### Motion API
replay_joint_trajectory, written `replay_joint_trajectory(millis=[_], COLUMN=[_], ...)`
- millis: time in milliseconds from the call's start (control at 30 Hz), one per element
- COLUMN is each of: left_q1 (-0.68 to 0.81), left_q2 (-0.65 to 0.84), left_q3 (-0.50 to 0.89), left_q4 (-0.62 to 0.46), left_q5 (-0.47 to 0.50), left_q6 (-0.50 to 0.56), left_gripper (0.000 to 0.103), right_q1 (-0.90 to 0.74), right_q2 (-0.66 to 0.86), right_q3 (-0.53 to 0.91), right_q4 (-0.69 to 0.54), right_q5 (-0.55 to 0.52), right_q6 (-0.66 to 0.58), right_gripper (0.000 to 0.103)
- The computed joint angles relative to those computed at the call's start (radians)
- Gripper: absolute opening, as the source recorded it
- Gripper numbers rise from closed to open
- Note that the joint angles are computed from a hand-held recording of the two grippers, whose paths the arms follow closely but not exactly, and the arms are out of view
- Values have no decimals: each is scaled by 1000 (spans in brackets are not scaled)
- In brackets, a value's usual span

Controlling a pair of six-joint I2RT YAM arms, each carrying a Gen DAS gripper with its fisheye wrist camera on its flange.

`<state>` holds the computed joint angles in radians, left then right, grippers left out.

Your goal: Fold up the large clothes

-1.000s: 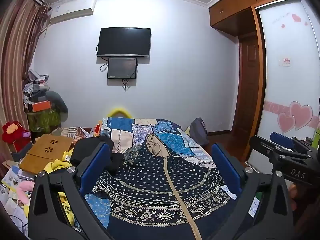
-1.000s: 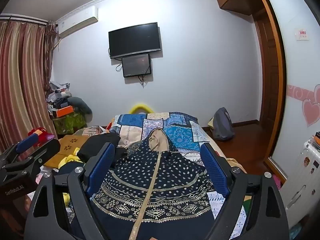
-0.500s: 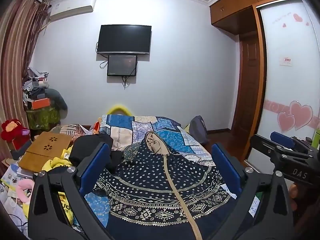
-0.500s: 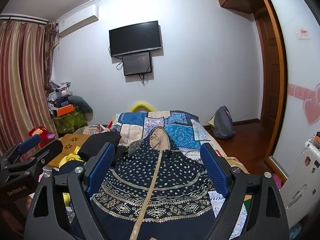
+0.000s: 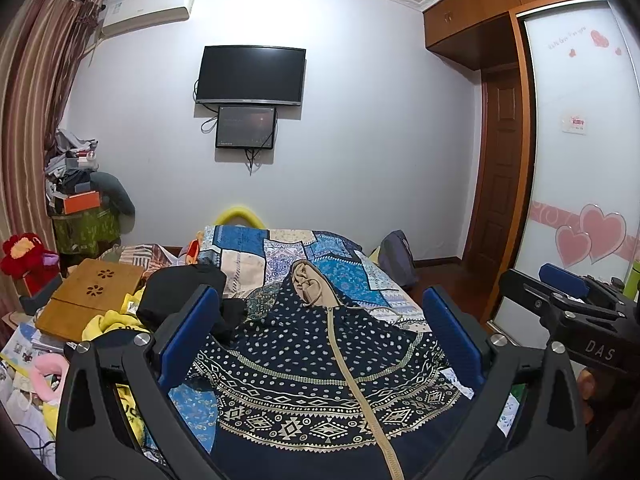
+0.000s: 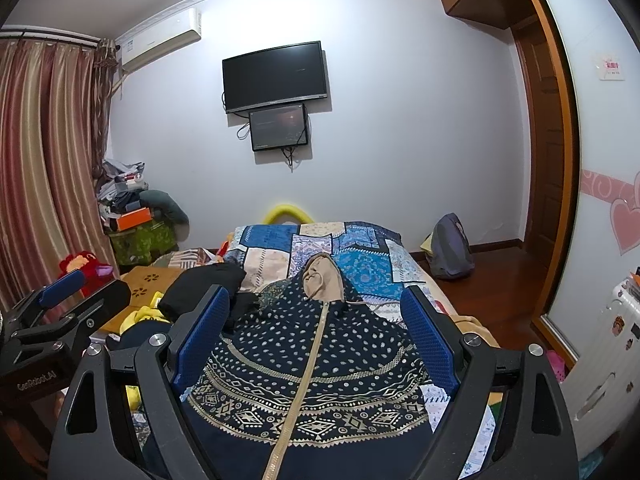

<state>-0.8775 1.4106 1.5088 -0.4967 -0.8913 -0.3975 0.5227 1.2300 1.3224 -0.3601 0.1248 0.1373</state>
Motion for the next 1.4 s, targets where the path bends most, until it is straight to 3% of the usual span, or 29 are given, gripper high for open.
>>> replay_joint_trajectory(millis=[1400], left_q1=[23], left_q2=[-15], left_q3=[-9], left_q4=[-17], left_q5=[22], left_q6=[-28], left_gripper=[102], right_q1=[11], right_q2=[11], right_q3=[14], right_q4=[-10], right_q5=[-5], right_q6=[7], right_gripper=[85])
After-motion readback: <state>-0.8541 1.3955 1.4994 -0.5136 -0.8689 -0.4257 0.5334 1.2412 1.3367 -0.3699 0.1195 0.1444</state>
